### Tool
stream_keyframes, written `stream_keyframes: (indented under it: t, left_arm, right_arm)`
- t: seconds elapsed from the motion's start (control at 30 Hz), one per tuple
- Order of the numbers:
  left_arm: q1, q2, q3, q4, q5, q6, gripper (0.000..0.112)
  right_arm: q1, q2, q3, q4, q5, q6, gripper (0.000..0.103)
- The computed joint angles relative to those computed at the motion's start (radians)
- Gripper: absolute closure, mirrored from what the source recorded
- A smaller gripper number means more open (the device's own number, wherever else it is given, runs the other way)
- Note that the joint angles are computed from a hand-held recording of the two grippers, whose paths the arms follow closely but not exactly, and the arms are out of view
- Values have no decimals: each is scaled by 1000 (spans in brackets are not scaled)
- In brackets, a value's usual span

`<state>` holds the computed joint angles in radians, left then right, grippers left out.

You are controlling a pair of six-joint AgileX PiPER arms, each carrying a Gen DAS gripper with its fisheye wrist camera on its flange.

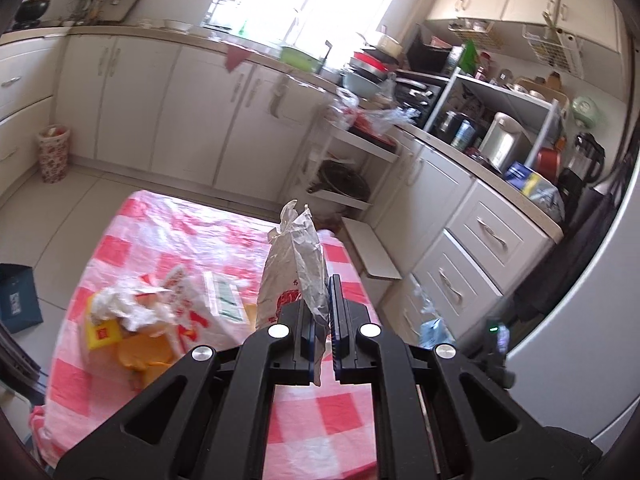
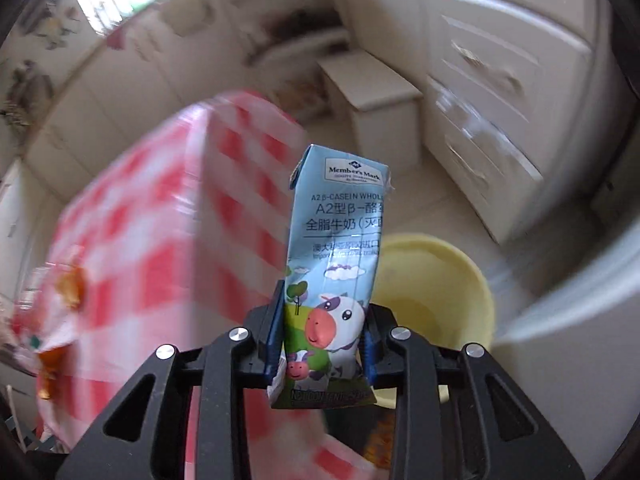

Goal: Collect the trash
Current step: 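Carry the bag and carton to the yellow basin and open both tools, then return to the table and grasp the clear plastic bottle with the right tool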

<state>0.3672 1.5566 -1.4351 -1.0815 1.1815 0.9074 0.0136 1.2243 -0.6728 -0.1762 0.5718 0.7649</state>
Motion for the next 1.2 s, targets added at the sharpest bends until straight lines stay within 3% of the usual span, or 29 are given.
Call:
stream_keyframes:
  t: [0.13, 0.17, 0.2, 0.23, 0.3, 0.37, 0.5, 0.6, 0.7, 0.9, 1.0, 1.1, 1.2]
  left_arm:
    - [-119, -64, 50, 28, -39, -36, 106]
    - [-153, -76, 61, 39, -52, -50, 106]
    - [-200, -90, 73, 56, -70, -70, 106]
    - [-239, -99, 87, 68, -90, -84, 106]
    - [-330, -111, 114, 100, -135, -119, 106]
    - [-459, -108, 140, 163, -210, -180, 106]
    - [-667, -37, 165, 227, -327, -278, 106]
    - [-816, 71, 138, 269, -413, -373, 106]
    - [-927, 200, 76, 315, -473, -468, 106]
    - [-1053, 464, -106, 405, -503, -650, 106]
    - [-1116, 591, -245, 556, -472, -827, 103]
    - [-1143, 653, -330, 642, -408, -924, 74]
    - [-1139, 593, -266, 631, -442, -888, 69]
  right_arm:
    - [-206, 133, 58, 257, -55, -319, 70]
    - [-243, 181, 42, 298, -46, -384, 65]
    - [-263, 226, 20, 336, -29, -432, 47]
    - [-276, 257, 1, 347, -16, -448, 36]
    - [-274, 257, -35, 280, 5, -383, 35]
    - [-301, 180, -62, 302, 28, -406, 33]
    - [-362, -46, -104, 353, 36, -463, 19]
    - [-372, -189, -143, 317, 31, -441, 14]
    - [-394, -247, -156, 330, 11, -455, 12]
    - [-519, -206, -166, 602, 40, -714, 12]
    - [-523, -175, -177, 653, 43, -758, 12]
    - [-492, -180, -190, 620, 45, -723, 12]
    - [-489, -189, -194, 619, 42, -706, 12]
